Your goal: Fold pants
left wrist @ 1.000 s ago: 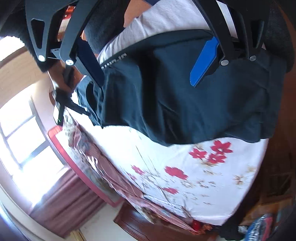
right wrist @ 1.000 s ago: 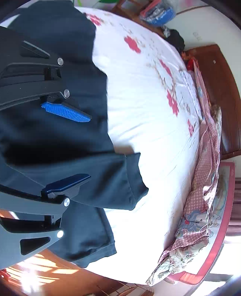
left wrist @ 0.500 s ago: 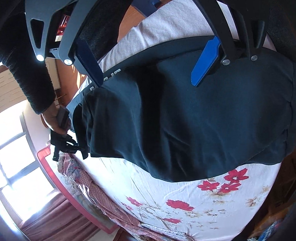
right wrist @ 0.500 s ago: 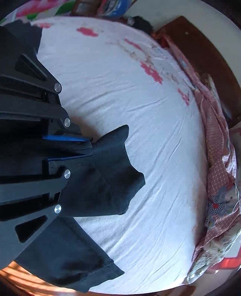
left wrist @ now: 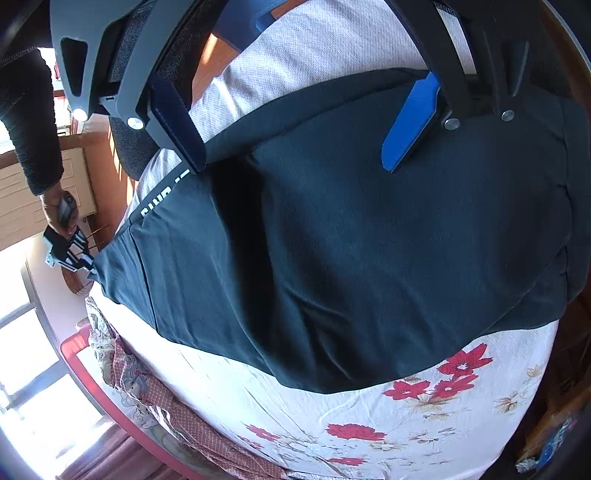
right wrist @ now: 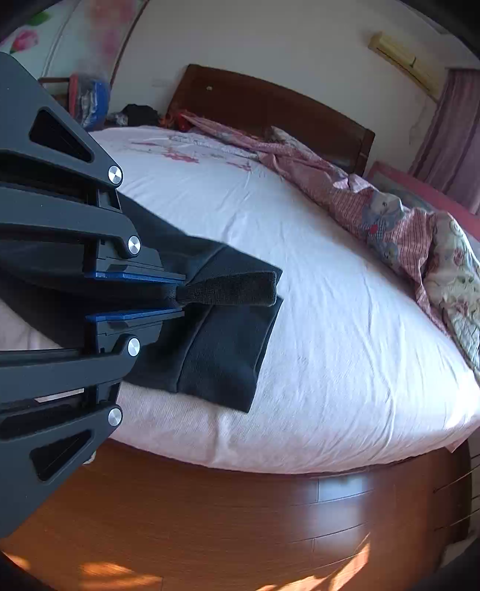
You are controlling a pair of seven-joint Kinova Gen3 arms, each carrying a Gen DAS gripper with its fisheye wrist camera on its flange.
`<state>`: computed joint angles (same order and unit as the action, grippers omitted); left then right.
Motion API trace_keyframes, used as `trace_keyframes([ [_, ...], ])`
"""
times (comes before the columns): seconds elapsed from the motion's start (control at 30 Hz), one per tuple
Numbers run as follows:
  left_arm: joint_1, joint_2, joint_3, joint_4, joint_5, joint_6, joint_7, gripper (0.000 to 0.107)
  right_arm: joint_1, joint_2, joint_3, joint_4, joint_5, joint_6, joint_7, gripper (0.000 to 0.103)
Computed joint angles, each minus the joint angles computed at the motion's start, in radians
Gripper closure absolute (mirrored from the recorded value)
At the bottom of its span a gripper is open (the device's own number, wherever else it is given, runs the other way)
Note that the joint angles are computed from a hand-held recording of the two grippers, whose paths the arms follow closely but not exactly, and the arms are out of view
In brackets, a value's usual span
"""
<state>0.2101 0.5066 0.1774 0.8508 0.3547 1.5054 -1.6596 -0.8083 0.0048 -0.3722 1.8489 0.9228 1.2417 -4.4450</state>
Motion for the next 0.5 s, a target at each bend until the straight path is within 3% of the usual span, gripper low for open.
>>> trace_keyframes([
  [0.13,-0.062,-0.01,0.027,0.065,0.116,0.001,0.005,0.01,-0.047,0.004,-0.005,0.068,0.024,0.008,-0.163,0.092],
  [0.2,-0.074,-0.031,0.023,0.103,0.139,-0.022,0.007,0.01,-0.062,0.02,-0.031,0.059,0.049,0.069,-0.226,0.092],
  [0.3,-0.093,-0.044,0.019,0.129,0.167,-0.031,0.019,0.01,-0.087,0.017,-0.031,0.041,0.044,0.121,-0.2,0.092],
  [0.43,-0.093,-0.046,0.018,0.137,0.162,-0.034,0.001,0.01,-0.031,-0.001,-0.026,0.067,-0.022,0.052,-0.159,0.092],
  [0.5,-0.08,-0.033,0.017,0.11,0.147,-0.019,0.006,0.01,0.061,0.039,-0.088,-0.001,-0.104,0.096,-0.078,0.052],
])
